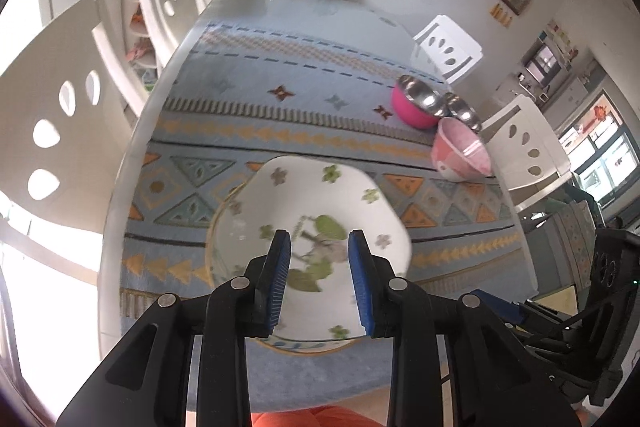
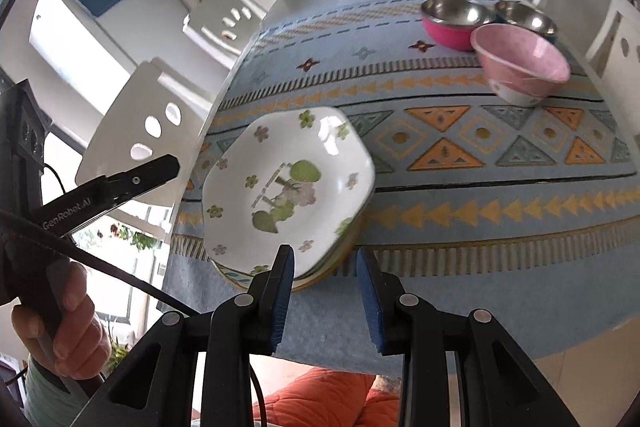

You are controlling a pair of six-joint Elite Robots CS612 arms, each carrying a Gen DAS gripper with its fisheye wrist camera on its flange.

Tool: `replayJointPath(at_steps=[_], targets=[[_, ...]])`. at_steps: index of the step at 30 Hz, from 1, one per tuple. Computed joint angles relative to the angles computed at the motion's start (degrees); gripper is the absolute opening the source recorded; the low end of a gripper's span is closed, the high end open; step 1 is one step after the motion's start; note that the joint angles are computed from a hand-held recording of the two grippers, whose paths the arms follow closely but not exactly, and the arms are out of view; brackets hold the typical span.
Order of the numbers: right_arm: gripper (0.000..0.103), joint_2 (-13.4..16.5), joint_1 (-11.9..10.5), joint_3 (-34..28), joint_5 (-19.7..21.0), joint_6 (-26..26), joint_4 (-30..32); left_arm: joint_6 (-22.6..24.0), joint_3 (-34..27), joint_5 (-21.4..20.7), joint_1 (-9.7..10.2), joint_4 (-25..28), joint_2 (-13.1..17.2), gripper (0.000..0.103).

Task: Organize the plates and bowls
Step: 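Lower the second forest-print dish onto the stacked dishes, then move both grippers to the pink ceramic bowl and close on its rim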

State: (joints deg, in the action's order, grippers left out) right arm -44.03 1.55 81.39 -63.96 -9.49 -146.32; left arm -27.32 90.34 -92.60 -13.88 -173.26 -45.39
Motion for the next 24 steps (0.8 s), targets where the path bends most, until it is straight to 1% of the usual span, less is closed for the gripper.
replayJointPath(at_steps=[4,6,7,8,9,10,11,12,14,16,18,20,21,22,24], targets=[[0.032,-1.0,-1.4,1.8,0.5,1.4,-2.8,0.8,-0.9,-0.2,-1.14,-0.1,0.0,0.027],[0.032,-1.4,-1.9,2.5,-0.4,0.9,-5.5,1.9,-1.7,-1.1,-1.71,0.0,0.2,0.031],[0.032,-1.5,-2.1,2.6,-2.1,0.7,-7.2,2.5,-2.0,-1.7,-1.98,0.3,0.3,0.035],[0.032,-1.5,-2.3,2.4,-3.8,0.7,-8.3,3.2,-2.4,-2.2,-2.17,0.7,0.3,0.042],[0.033,-1.4,-2.5,2.0,-4.7,1.0,-8.7,4.3,-3.2,-2.5,-2.46,1.3,0.6,0.047],[0.034,-1.4,-2.9,1.7,-4.8,1.3,-9.0,4.8,-3.8,-2.4,-2.81,1.6,0.8,0.056],[0.039,-1.3,-3.4,1.2,-4.7,1.9,-9.3,5.4,-4.4,-2.5,-3.01,1.8,1.2,0.06],[0.05,-1.1,-3.9,0.7,-4.6,2.7,-10.1,6.1,-5.6,-2.8,-3.23,2.0,1.8,0.06],[0.059,-0.6,-4.9,-0.1,-4.3,4.0,-11.9,7.5,-7.7,-3.6,-3.54,2.1,2.9,0.06],[0.064,0.3,-5.5,-1.8,-5.5,5.4,-12.6,8.4,-10.3,-3.9,-3.86,3.6,4.2,0.06],[0.073,1.7,-6.0,-4.3,-6.8,7.0,-11.3,8.1,-13.6,-5.7,-3.91,6.1,5.8,0.06],[0.074,3.6,-6.6,-8.0,-7.4,8.9,-7.4,6.8,-17.8,-8.1,-3.84,9.1,8.0,0.06],[0.074,4.9,-7.1,-10.4,-6.9,10.2,-4.8,5.9,-20.8,-9.2,-3.78,11.1,9.6,0.06],[0.074,5.7,-7.4,-11.8,-6.4,10.9,-3.4,5.4,-22.4,-9.8,-3.78,12.0,10.5,0.06],[0.074,7.9,-8.2,-15.4,-6.0,12.7,-1.0,4.1,-27.7,-12.1,-3.54,14.5,13.6,0.06]])
